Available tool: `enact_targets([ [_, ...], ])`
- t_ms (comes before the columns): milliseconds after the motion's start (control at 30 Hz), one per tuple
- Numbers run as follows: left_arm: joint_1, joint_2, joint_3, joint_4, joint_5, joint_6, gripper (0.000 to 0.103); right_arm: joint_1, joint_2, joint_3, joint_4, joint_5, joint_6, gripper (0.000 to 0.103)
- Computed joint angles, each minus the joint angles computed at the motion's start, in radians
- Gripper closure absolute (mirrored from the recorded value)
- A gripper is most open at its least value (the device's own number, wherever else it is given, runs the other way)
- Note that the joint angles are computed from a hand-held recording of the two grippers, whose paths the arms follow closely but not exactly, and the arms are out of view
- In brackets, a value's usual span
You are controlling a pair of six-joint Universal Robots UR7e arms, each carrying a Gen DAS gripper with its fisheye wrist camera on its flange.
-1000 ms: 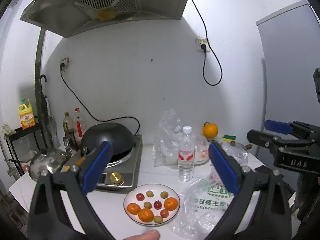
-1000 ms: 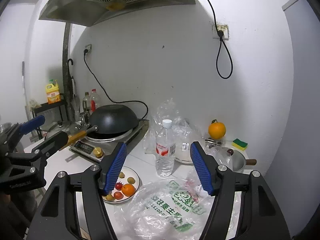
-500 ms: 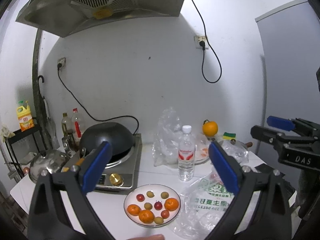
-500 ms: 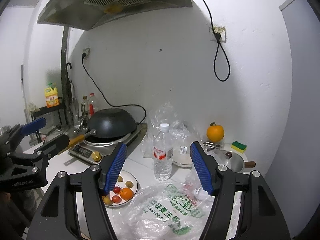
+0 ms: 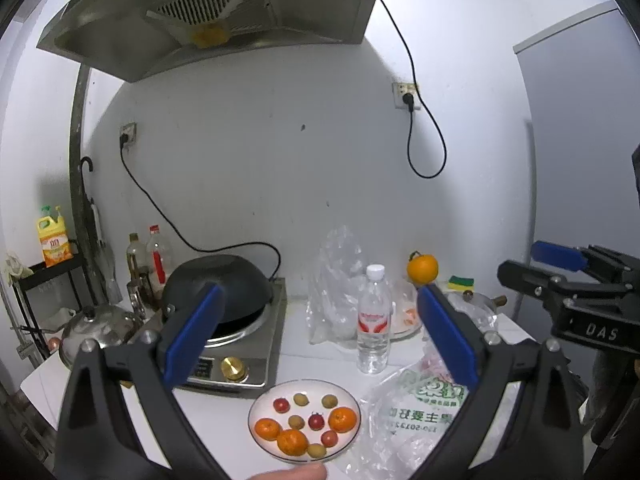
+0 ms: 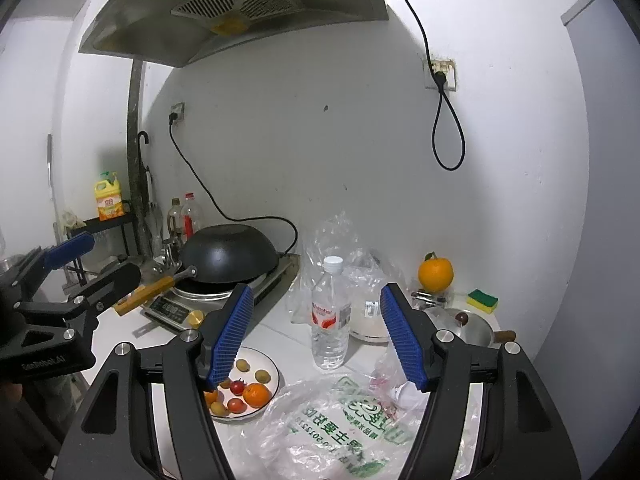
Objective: Organize fruits
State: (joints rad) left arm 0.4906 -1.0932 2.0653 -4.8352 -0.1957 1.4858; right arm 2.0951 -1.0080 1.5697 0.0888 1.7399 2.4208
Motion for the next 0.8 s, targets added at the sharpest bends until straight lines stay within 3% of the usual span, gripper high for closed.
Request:
enact_targets([
  [800,-0.021,0.002,0.001,0.0,-0.018,-0.002,0.005,0.006,-0.01,0.008,-0.018,0.016,0.007,0.034],
])
